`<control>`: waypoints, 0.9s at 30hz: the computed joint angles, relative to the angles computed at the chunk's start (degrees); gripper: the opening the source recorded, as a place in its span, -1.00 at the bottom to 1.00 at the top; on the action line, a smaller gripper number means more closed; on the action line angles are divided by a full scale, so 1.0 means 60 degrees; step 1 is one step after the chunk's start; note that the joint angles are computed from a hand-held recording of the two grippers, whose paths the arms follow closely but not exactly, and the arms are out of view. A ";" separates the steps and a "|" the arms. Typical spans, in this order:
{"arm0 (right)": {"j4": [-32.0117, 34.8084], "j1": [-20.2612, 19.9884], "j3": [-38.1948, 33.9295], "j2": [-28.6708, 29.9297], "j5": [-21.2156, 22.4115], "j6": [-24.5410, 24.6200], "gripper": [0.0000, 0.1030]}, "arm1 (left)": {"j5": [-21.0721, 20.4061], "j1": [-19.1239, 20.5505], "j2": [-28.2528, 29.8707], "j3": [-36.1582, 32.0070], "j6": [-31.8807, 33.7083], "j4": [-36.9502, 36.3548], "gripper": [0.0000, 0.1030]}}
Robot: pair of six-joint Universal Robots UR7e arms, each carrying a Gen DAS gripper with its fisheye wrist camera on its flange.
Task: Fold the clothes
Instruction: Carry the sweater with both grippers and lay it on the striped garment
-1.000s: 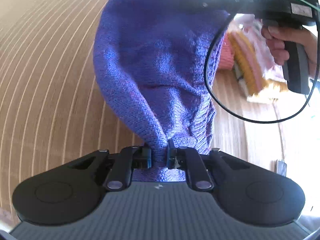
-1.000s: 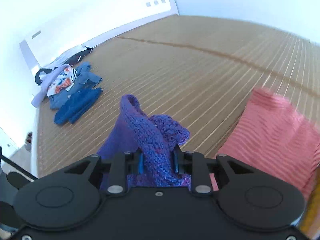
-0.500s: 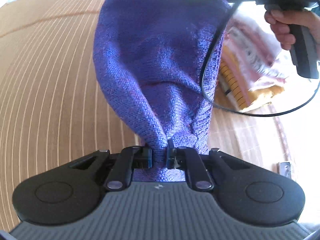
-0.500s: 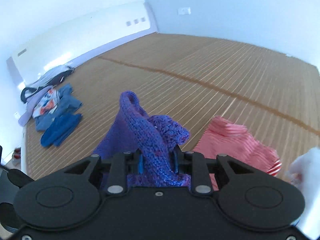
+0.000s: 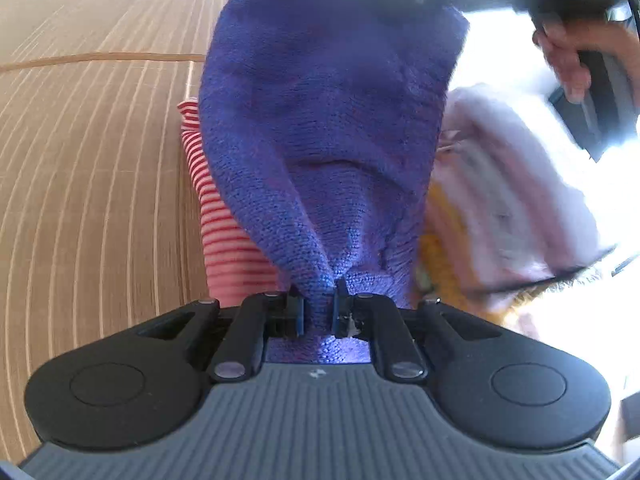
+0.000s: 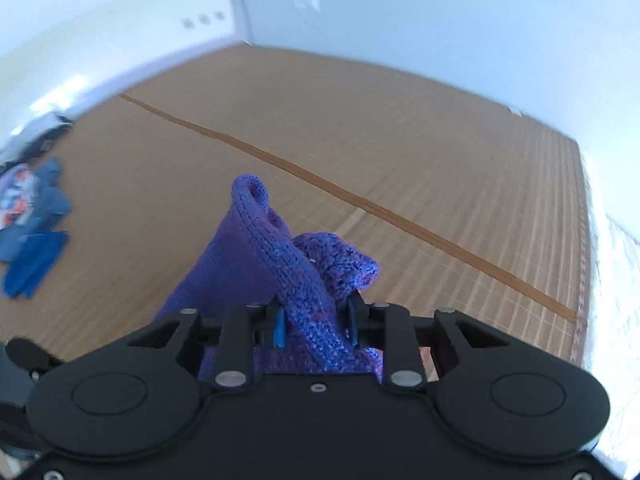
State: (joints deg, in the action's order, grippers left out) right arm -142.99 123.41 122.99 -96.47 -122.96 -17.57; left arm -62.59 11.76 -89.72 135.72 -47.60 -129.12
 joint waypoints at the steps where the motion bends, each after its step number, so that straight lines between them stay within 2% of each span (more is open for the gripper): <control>1: -0.0170 -0.0291 -0.0056 0.0306 -0.0037 0.0032 -0.44 | 0.0088 0.0256 0.0310 -0.0048 0.0256 -0.0287 -0.73; 4: -0.0538 -0.0972 -0.0219 0.1313 -0.0391 0.0234 -0.34 | 0.0055 0.0984 0.0938 -0.0176 0.0682 -0.0701 -0.66; 6: -0.0916 -0.1124 -0.0259 0.1670 -0.0777 0.0633 -0.30 | 0.0258 0.1097 0.0956 -0.0167 0.0995 -0.0659 -0.41; 7: -0.1135 -0.1193 -0.0235 0.1629 -0.0666 0.0915 -0.28 | 0.0283 0.1003 0.0661 -0.0098 0.1041 -0.0412 -0.19; 8: -0.1250 -0.1208 -0.0198 0.1457 -0.0475 0.1166 -0.10 | 0.0217 0.0867 0.0140 0.0003 0.1022 0.0005 0.00; 9: -0.1305 -0.1182 -0.0165 0.1269 -0.0346 0.1385 0.10 | 0.0091 0.0760 -0.0336 0.0026 0.0919 0.0499 0.07; 10: -0.1148 -0.1108 -0.0168 0.1072 -0.0296 0.1616 0.12 | -0.0049 0.0662 -0.0778 0.0011 0.0793 0.1008 0.12; 13: -0.0115 -0.0741 -0.0104 0.0265 -0.0007 0.2484 0.18 | -0.0212 0.0562 -0.1025 0.0142 0.0703 0.1714 0.13; 15: 0.0588 -0.0492 -0.0008 -0.0315 0.0352 0.3292 0.48 | -0.0190 0.0346 -0.1056 0.0105 0.0849 0.2331 0.13; 18: 0.1335 0.0161 0.0412 -0.0919 0.0304 0.3884 0.49 | -0.0256 -0.0021 -0.1231 0.0209 0.0848 0.2667 0.13; 20: 0.1626 0.0750 0.0866 -0.0945 -0.0233 0.3851 0.49 | -0.0425 -0.0125 -0.1125 0.0369 0.1092 0.2393 0.13; 23: 0.2242 0.1594 0.1670 -0.0845 -0.0872 0.3747 0.47 | -0.0284 -0.0549 -0.0959 0.0392 0.1705 0.2988 0.13; 26: 0.1881 0.2023 0.2706 -0.1060 -0.1659 0.3169 0.44 | -0.0249 -0.0633 -0.0708 0.0505 0.2404 0.2845 0.13; 27: 0.1411 0.2200 0.3091 -0.1011 -0.2087 0.2661 0.44 | -0.0190 -0.0651 -0.0703 0.0559 0.2503 0.2695 0.13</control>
